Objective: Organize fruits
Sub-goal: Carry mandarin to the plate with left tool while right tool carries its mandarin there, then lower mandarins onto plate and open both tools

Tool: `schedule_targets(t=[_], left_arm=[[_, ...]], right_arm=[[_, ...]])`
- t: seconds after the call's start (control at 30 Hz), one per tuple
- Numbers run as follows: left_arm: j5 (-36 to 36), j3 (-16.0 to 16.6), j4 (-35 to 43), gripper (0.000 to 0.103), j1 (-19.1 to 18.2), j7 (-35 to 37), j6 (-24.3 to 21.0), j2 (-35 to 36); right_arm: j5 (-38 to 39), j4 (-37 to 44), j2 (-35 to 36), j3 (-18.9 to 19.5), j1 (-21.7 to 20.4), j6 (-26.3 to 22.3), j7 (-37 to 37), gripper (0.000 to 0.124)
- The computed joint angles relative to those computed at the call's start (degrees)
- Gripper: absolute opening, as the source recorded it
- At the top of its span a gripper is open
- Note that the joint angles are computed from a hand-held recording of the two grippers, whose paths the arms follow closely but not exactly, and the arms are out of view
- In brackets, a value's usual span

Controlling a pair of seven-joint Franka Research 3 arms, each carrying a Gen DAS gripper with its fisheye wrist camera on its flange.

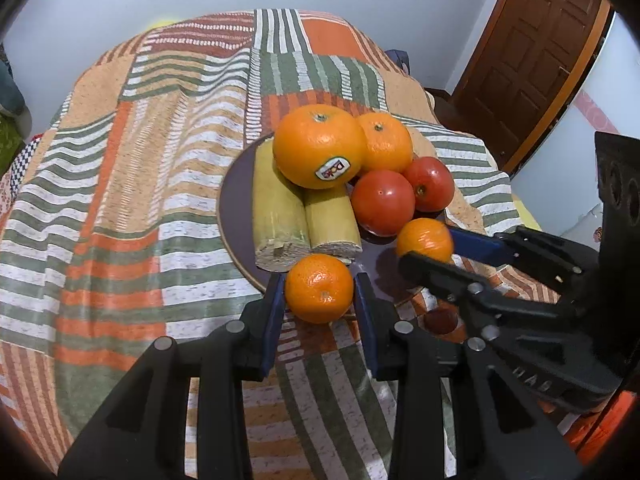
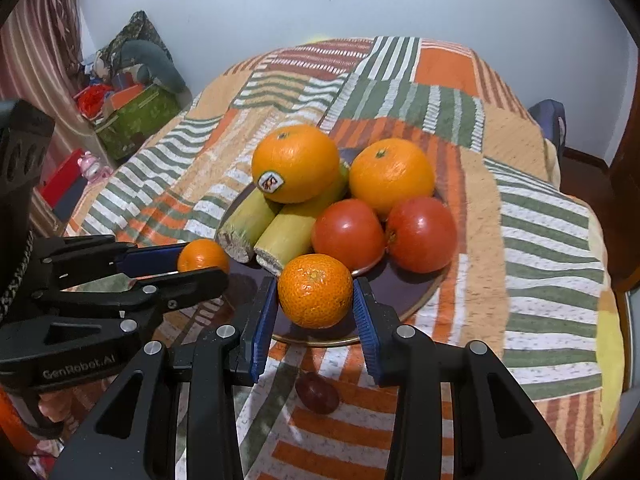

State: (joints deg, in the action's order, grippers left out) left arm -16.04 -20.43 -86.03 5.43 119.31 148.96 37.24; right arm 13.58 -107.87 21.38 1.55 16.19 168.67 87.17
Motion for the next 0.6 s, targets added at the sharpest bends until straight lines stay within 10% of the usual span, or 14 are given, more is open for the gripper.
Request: schedule_targets(t=[0.6], left_arm=[[2.73,0.75,3.42,0.036,-1.12,-2.59,-2.14,3.01]], right_arm=[[3.77,1.61,1.88,1.64,-1.86,-2.10,-2.36,0.036]])
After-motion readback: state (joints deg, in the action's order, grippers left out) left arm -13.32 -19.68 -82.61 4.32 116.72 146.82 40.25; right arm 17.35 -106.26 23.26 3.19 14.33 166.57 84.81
